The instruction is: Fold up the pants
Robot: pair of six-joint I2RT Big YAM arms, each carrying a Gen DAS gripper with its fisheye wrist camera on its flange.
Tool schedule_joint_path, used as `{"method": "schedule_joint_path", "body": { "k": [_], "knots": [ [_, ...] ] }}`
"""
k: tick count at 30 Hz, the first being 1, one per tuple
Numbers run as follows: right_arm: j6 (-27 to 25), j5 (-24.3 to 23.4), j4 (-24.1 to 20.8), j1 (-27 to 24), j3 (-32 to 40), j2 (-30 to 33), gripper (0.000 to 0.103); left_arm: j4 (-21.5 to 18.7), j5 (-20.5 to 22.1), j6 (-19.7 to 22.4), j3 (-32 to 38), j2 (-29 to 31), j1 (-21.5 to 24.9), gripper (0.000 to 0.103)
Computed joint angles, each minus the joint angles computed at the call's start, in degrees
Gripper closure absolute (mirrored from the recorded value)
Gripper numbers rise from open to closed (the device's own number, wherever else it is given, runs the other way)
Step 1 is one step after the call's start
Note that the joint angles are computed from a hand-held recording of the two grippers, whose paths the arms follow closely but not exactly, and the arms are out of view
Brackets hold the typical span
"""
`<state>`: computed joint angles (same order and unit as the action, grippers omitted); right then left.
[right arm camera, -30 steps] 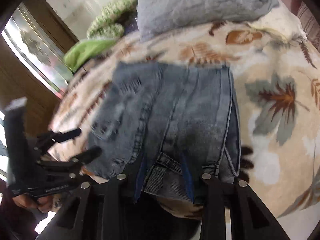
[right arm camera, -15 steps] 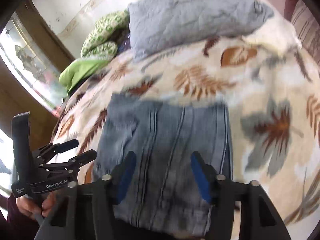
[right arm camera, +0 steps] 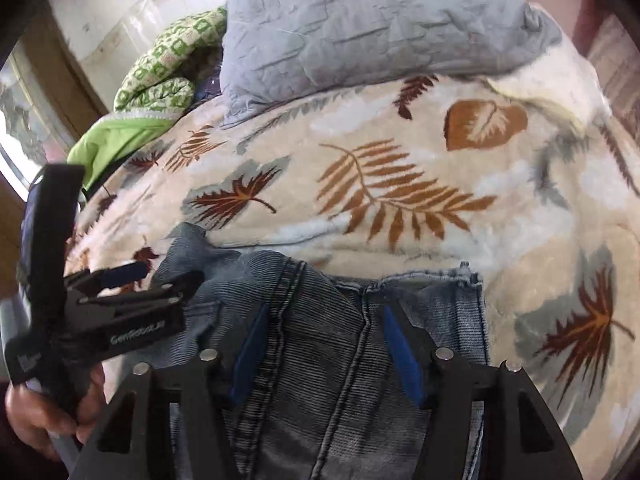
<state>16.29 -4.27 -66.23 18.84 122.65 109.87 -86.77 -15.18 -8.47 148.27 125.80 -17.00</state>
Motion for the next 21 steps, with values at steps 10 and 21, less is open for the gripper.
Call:
{"method": "schedule_joint_path", "body": {
  "k": [10, 21],
  "knots": [
    [3.90, -4.59, 3.53, -1.24, -5.38, -4.21, 0.036, 8.38, -1.83, -0.19, -15.00, -11.85, -0.62, 0.010],
    [5.50, -5.04, 6.00, 0.39, -18.86, -15.54, 0.036, 17.46, -3.52, 0.07, -30.60, -27.24, -3.22, 0.010]
  ]
}}
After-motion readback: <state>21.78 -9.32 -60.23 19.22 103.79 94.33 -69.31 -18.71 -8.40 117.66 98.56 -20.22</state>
